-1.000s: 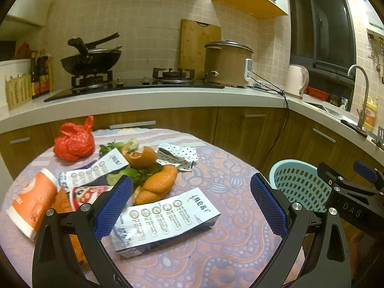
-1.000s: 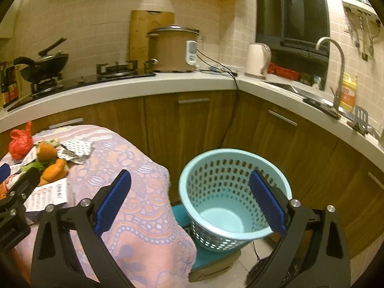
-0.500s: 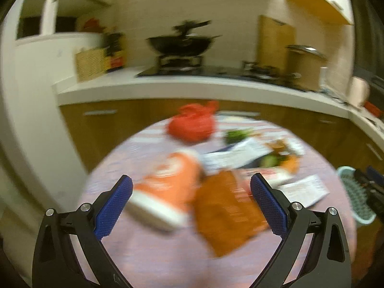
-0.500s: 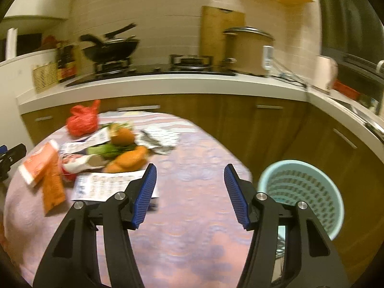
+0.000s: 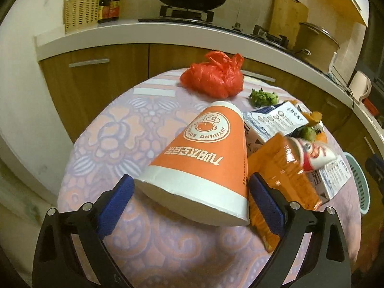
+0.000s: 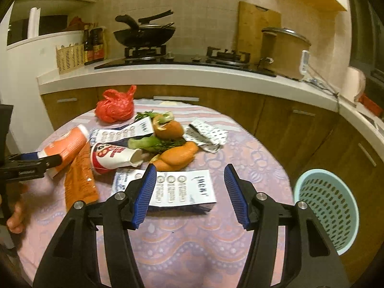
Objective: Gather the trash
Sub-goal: 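Grasp the orange paper cup by its rim with the left gripper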
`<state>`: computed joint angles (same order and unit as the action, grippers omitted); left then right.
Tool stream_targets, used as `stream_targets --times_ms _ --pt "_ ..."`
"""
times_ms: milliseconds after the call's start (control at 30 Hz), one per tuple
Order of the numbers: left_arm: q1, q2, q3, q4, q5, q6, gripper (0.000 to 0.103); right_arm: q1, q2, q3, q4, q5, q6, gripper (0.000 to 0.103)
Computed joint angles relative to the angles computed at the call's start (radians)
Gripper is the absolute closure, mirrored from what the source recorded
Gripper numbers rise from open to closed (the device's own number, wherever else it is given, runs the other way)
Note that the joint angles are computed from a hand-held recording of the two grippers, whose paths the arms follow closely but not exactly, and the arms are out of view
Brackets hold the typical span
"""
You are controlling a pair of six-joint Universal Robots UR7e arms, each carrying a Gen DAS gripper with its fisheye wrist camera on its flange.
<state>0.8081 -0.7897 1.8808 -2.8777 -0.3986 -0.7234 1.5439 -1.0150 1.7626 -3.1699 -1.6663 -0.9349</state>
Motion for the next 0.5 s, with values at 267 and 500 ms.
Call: stream_targets --times_ms 267,500 --pt "0.007 0.021 -0.016 -0.050 0.008 0.025 0.012 0.015 0.016 -0.025 0.179 0.000 0.008 0.048" --pt "0.017 0.026 -0.011 -0.088 -0.053 0.042 0.097 0.034 0.027 -0.029 0.270 0.002 -0.005 0.048"
